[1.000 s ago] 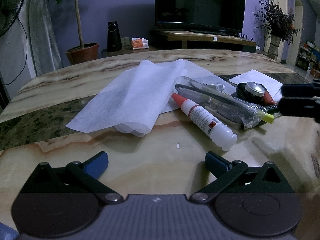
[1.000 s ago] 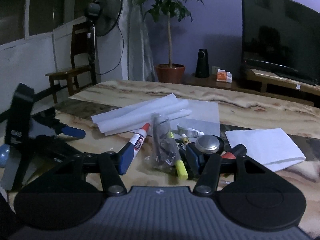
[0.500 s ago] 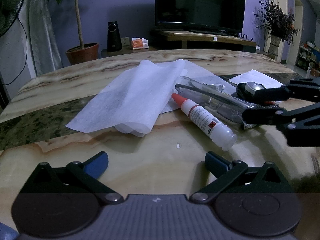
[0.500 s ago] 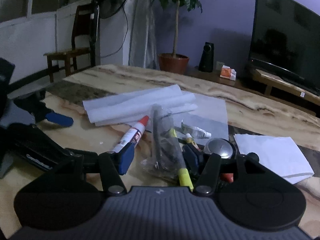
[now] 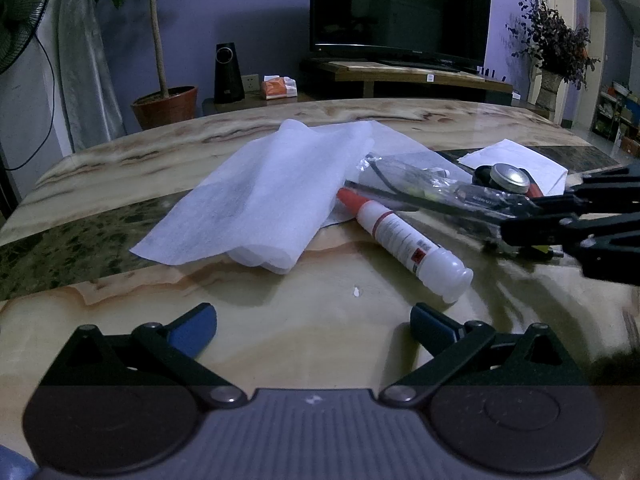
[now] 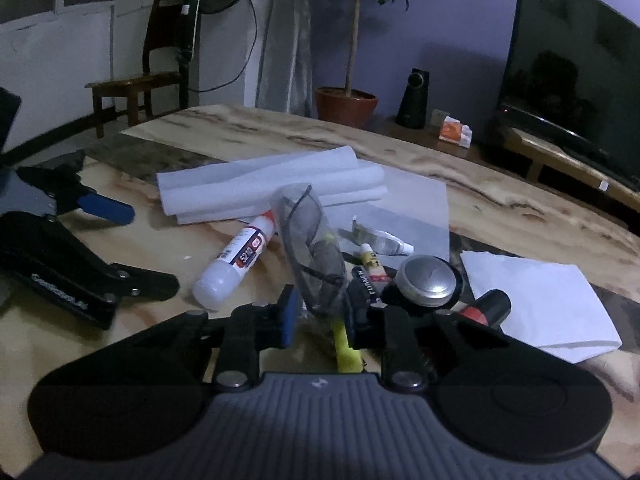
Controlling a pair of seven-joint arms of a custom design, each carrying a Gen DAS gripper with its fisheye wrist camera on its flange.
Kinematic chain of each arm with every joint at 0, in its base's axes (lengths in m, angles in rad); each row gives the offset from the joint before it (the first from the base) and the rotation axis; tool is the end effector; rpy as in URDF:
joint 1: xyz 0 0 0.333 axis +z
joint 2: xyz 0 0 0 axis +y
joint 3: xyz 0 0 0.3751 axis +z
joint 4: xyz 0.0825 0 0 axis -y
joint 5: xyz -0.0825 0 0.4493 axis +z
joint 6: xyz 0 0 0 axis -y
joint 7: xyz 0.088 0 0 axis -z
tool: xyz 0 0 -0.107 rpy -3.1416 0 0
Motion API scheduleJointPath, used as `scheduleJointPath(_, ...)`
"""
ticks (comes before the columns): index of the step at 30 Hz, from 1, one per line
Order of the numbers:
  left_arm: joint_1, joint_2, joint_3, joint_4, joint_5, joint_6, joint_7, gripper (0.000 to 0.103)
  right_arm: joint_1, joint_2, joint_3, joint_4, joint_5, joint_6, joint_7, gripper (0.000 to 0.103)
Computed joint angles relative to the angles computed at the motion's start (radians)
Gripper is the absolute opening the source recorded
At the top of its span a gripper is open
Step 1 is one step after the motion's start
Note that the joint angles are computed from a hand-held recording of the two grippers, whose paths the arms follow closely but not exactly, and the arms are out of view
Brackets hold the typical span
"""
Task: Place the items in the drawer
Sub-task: 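Close the right gripper on the clear plastic bag, then lift the clear bag off the table with the right gripper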
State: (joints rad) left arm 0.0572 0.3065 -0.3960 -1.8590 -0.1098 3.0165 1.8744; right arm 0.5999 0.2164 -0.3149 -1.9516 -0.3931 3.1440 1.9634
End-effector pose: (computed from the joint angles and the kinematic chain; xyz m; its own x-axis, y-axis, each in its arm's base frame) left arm 0.7152 -0.2104 0.4923 -0.4411 -0.8971 -0.0246 -0.5622 0.2976 -0.7716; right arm 0.6682 0.2484 0.5093 0.2881 -0.9553 0.0664 -0.5125 -0.2124 -0.8320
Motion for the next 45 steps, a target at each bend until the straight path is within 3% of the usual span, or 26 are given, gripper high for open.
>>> scheduleJointPath(3, 0.001, 0.000, -0.001, 0.000, 0.001, 0.000, -0.001, 0.103, -0.162, -0.029, 0.189, -0.026, 0.181, 0.013, -0.117, 0.022)
scheduleJointPath(7, 0.001, 0.000, -0.001, 0.000, 0.002, 0.000, -0.002, 0.103, -0.433, -0.058, 0.506, -0.048, 0.563, -0.011, -0.348, 0.022)
scheduleJointPath(9, 0.001, 0.000, -0.001, 0.000, 0.002, 0.000, -0.002, 0.103, -0.497, -0.065, 0.581, -0.046, 0.715, -0.059, -0.442, 0.022)
scheduleJointPath(11, 0.001, 0.000, -0.001, 0.000, 0.002, 0.000, -0.002, 0.103, -0.458, -0.072, 0.534, -0.048, 0.693, -0.097, -0.425, 0.022)
scheduleJointPath(13, 0.001, 0.000, -0.001, 0.000, 0.002, 0.000, -0.002, 0.103, -0.369, -0.078, 0.433, -0.055, 0.555, -0.115, -0.330, 0.025)
scheduleJointPath(16, 0.001, 0.000, -0.002, 0.000, 0.003, 0.000, -0.002, 0.103, -0.289, -0.089, 0.345, -0.070, 0.448, -0.107, -0.260, 0.028)
scheduleJointPath(20, 0.002, 0.000, -0.002, 0.000, 0.003, 0.000, -0.002, 0.103, -0.157, -0.100, 0.179, -0.074, 0.038, -0.083, 0.003, 0.035)
scheduleJointPath(24, 0.002, 0.000, -0.002, 0.000, 0.003, 0.000, -0.002, 0.103, -0.135, -0.089, 0.147, -0.057, -0.191, -0.046, 0.103, 0.043)
scheduleJointPath(26, 0.002, 0.000, -0.002, 0.000, 0.003, 0.000, -0.002, 0.103, -0.156, -0.082, 0.172, -0.051, -0.191, -0.036, 0.068, 0.044)
scheduleJointPath(29, 0.002, 0.000, -0.002, 0.000, 0.003, 0.000, -0.002, 0.103, -0.112, -0.061, 0.121, -0.025, -0.291, -0.034, 0.131, 0.043)
scheduleJointPath(32, 0.002, 0.000, -0.002, 0.000, 0.003, 0.000, -0.003, 0.103, -0.120, -0.044, 0.128, -0.007, -0.279, -0.046, 0.136, 0.040)
scheduleJointPath(34, 0.002, 0.000, -0.002, 0.000, 0.003, 0.000, -0.003, 0.103, -0.102, -0.033, 0.104, 0.006, -0.306, -0.054, 0.174, 0.035)
scheduleJointPath(37, 0.002, 0.000, -0.002, 0.000, 0.003, 0.000, -0.003, 0.103, -0.082, -0.020, 0.078, 0.019, -0.360, -0.067, 0.228, 0.035)
scheduleJointPath(41, 0.001, 0.000, -0.001, 0.000, 0.004, 0.000, -0.003, 0.103, -0.090, -0.009, 0.084, 0.027, -0.399, -0.089, 0.255, 0.033)
scheduleJointPath(42, 0.002, 0.000, -0.002, 0.000, 0.003, 0.000, -0.003, 0.103, -0.097, -0.007, 0.092, 0.027, -0.399, -0.095, 0.253, 0.028)
scheduleJointPath(45, 0.002, 0.000, -0.002, 0.000, 0.003, 0.000, -0.003, 0.103, -0.107, -0.007, 0.100, 0.026, -0.416, -0.093, 0.272, 0.024)
